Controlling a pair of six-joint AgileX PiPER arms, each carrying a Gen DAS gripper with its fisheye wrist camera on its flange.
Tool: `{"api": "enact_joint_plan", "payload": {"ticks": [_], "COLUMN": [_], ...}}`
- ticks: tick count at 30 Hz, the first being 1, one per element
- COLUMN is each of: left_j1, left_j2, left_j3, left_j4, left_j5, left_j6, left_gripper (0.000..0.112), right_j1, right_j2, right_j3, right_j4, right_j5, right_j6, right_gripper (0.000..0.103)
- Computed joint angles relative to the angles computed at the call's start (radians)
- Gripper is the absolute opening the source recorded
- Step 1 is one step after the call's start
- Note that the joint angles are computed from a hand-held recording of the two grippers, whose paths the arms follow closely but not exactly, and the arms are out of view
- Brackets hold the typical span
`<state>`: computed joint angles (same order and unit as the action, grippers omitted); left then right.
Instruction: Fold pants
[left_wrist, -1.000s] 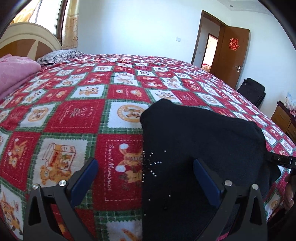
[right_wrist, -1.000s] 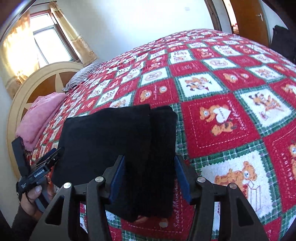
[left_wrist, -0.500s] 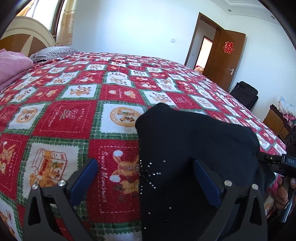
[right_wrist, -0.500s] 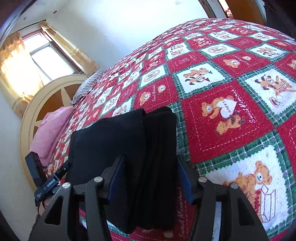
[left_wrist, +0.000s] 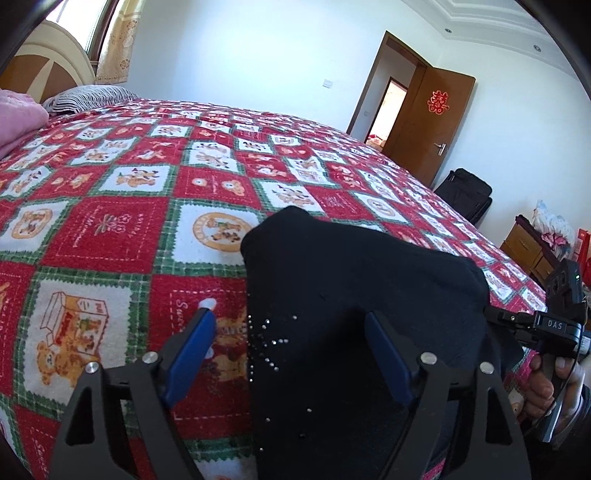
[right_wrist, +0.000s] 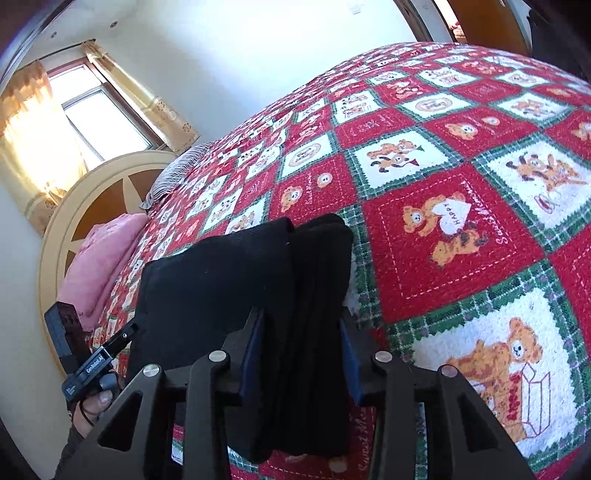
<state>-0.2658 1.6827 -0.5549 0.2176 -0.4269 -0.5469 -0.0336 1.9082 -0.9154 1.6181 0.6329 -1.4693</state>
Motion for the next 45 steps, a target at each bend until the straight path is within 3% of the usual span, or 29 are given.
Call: {"api": "enact_joint_plan", "payload": {"ticks": [2,4,5,6,7,10,16,21,27,31,34,38,42,45], "left_j1": [0.021,0.05,0.055,0.054,0.053,0.05,0.119,0.24,0.553,0.744,0.85,0.927,0.915,0.891], "left_j2": [0.005,0.007,0.011,0.007,0.006,-0.008,-0.087,-0.217,-0.328,-0.351,-0.337,-0.238,-0.116,-0.069], "left_j3": [-0.005,-0.008,-0.009,-0.006,-0.004,0.009,0.059,0.116,0.156,0.157,0.159,0.152,0.151,0.17], "left_j4": [0.08,0.221,0.263,0.265,0.274,0.255,0.377,0.522,0.813,0.924,0.93,0.834,0.702,0.575], "left_j5": [-0.01,-0.031,-0.042,-0.043,-0.047,-0.051,-0.107,-0.114,-0.155,-0.173,-0.18,-0.182,-0.194,-0.225], "left_j6": [-0.077,-0.202,-0.243,-0.246,-0.249,-0.236,-0.362,-0.454,-0.613,-0.641,-0.6,-0.463,-0.333,-0.211], "left_gripper": [0.072,0.047,0.046,0.042,0.03,0.016,0.013,0.013,0.013,0.013,0.013,0.013,0.013,0.014], "right_j1": [-0.019,-0.03,-0.028,-0.024,-0.018,0.007,0.039,0.129,0.289,0.414,0.501,0.585,0.629,0.626], "right_j2": [0.024,0.03,0.026,0.017,0.005,-0.047,-0.154,-0.16,0.023,0.189,0.301,0.434,0.591,0.675], "right_j3": [-0.018,-0.027,-0.024,-0.015,-0.004,0.036,0.079,-0.031,-0.359,-0.626,-0.801,-1.011,-1.274,-1.425], "right_j4": [-0.019,-0.039,-0.039,-0.031,-0.021,0.016,0.044,-0.085,-0.262,-0.384,-0.466,-0.583,-0.83,-0.924], "right_j5": [0.042,0.067,0.065,0.062,0.06,0.029,0.013,0.002,-0.001,-0.002,-0.005,-0.01,0.021,0.077], "right_j6": [0.029,0.052,0.047,0.035,0.02,-0.043,-0.097,0.051,0.309,0.48,0.583,0.702,0.969,1.075], "right_gripper": [0.041,0.041,0.04,0.036,0.032,0.028,0.026,0.026,0.025,0.025,0.025,0.025,0.025,0.025]}}
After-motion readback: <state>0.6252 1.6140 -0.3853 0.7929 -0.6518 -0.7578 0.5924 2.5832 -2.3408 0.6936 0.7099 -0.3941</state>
